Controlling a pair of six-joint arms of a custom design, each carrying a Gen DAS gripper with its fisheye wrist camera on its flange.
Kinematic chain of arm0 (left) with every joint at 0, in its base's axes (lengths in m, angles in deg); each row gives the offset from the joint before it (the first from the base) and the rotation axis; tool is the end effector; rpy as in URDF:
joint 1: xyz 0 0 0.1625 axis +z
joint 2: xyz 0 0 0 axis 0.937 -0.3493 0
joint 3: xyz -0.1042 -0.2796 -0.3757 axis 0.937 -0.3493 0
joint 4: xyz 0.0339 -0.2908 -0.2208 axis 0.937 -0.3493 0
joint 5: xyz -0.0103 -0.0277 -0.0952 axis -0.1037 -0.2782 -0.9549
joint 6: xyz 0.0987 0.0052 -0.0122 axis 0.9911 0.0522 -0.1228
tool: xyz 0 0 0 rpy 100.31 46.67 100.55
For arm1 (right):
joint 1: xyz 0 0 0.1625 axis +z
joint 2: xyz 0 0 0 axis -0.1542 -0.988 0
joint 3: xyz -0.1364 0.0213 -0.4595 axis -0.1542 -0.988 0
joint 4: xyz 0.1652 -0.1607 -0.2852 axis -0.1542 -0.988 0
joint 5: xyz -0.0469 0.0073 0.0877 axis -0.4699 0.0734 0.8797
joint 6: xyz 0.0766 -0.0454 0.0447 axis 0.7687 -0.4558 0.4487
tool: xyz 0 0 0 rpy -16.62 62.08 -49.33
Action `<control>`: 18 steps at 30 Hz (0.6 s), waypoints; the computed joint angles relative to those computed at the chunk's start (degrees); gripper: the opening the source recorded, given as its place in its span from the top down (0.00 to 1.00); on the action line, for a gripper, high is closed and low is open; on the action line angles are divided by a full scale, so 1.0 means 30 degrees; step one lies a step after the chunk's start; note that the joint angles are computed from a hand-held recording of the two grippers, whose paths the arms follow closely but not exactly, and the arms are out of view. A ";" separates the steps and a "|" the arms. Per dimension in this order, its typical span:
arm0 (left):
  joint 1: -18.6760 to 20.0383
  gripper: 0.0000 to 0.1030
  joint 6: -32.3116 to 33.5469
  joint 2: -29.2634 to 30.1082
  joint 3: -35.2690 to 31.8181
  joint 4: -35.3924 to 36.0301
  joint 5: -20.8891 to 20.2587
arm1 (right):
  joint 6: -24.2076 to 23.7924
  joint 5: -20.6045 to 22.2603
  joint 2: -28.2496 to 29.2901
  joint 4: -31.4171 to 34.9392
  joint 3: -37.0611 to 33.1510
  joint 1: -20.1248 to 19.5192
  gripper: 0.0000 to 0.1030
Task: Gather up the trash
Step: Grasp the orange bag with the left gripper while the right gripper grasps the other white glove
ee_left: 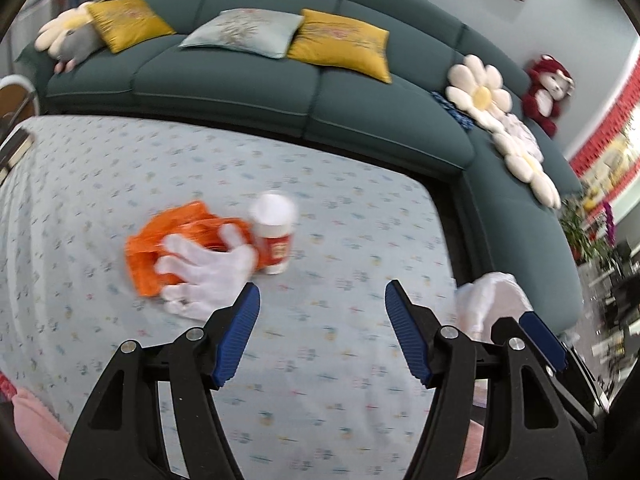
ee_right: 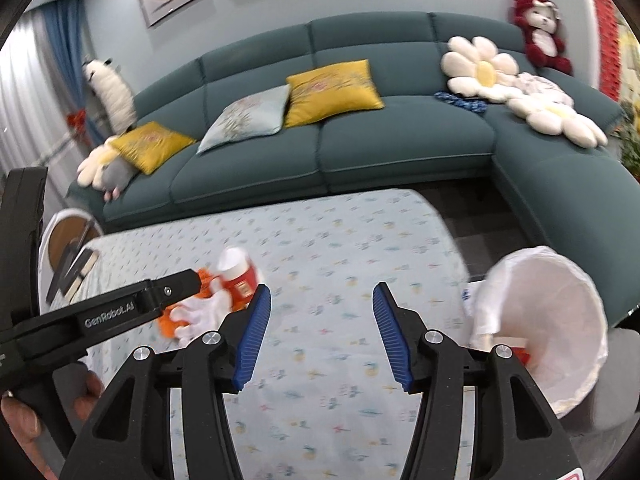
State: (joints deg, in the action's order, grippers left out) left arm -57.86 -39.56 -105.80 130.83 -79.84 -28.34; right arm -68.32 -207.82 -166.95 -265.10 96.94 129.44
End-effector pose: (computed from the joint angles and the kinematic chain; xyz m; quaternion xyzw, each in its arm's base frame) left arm -0.4439 -0.2896 0.1354 0.1101 0.9310 -0.2647 0.2260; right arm 0.2011 -0.2220 0.3724 0.0856 -0.8747 0.3858 0.2808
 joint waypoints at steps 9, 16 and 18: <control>0.1420 0.36 -0.2073 -0.2696 0.2291 0.1744 0.0495 | 0.0751 0.1087 0.4454 -0.1683 0.0182 0.0125 0.50; 0.3426 0.35 -0.2094 -0.3924 0.3326 0.2049 0.0749 | 0.0697 0.1959 0.7864 -0.3138 -0.0333 -0.0553 0.50; 0.4176 0.35 -0.1733 -0.4038 0.3519 0.1599 0.0669 | 0.0554 0.2143 0.8813 -0.3424 -0.0619 -0.0843 0.50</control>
State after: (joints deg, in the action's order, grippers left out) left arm -45.33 -44.76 -117.91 141.39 -75.04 -26.33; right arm -66.66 -201.39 -140.52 -275.37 95.08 126.92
